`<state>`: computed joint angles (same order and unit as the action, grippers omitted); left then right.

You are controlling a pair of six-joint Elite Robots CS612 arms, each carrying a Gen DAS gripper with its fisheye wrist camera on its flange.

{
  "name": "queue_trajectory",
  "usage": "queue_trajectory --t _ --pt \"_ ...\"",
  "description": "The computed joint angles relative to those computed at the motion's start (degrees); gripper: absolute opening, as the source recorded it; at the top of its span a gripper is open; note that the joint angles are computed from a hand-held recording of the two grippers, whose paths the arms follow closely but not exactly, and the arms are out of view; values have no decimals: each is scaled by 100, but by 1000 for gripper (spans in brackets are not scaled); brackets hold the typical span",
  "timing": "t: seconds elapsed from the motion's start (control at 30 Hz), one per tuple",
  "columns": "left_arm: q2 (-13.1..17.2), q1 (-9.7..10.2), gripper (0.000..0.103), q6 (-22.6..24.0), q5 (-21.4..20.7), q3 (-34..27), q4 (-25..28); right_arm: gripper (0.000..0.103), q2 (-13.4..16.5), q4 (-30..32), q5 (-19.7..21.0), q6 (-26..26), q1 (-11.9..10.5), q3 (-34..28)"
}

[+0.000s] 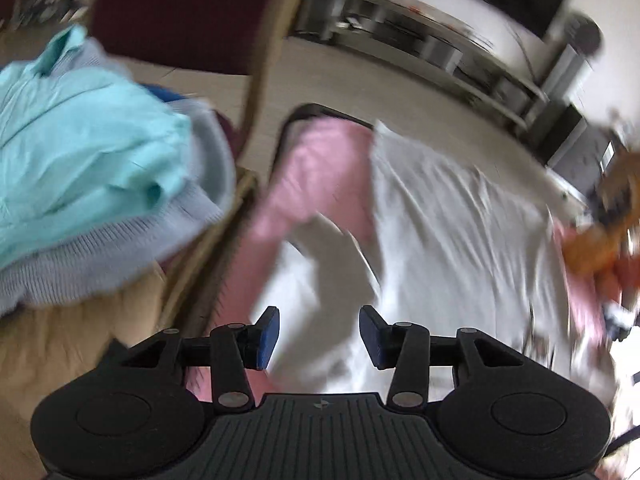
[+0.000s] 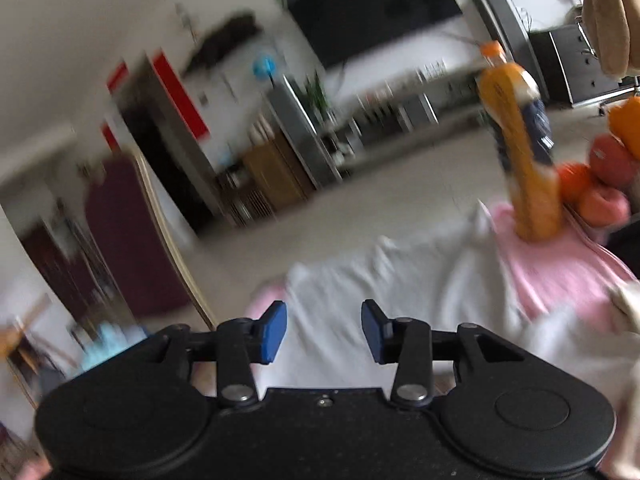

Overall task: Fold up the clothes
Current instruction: 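Grasp the sleeve nearest the left gripper and fold it onto the body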

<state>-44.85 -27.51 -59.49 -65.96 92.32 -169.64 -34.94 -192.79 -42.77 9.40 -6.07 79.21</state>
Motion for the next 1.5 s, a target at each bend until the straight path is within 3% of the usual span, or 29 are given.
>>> queue_trajectory --t 0.1,0.33,0.4,0.6,0.67,0.77,0.9,1.0,1.1,1.17,1.27,1.37,1.5 --pt "72 173 43 -309 -296 -23 -143 41 194 -350 11 378 106 -345" --pt "212 317 44 -1315 -993 45 -167 42 431 -213 138 260 275 -740" --pt "313 393 44 -1370 -1304 -34 -277 42 439 -217 262 237 282 -736" --pt "510 475 43 -1293 -1287 -366 184 42 361 -377 388 118 283 -647" --pt "547 491 38 -1355 -1316 -323 -97 43 327 -441 428 52 264 -619" --pt "552 408 34 -1347 -863 -99 -1175 44 272 -589 349 39 245 -549" --pt "538 250 39 -543 -219 -98 -1498 45 222 -692 266 140 225 -467" --pt "539 282 39 -564 -418 -245 -786 46 187 -623 205 160 226 -426" --pt "431 258 37 -1089 -136 -229 -58 46 161 -603 165 132 227 -380" --pt "310 268 41 -1330 -262 -78 -80 46 138 -660 149 80 223 -339" --pt "297 308 42 -1675 -640 138 -598 48 131 -670 162 35 225 -335" --pt "376 386 39 -1906 -835 -9 -197 48 158 -600 191 113 245 -382" --pt "497 477 38 -2108 -1009 -105 -257 48 179 -555 298 129 253 -386"
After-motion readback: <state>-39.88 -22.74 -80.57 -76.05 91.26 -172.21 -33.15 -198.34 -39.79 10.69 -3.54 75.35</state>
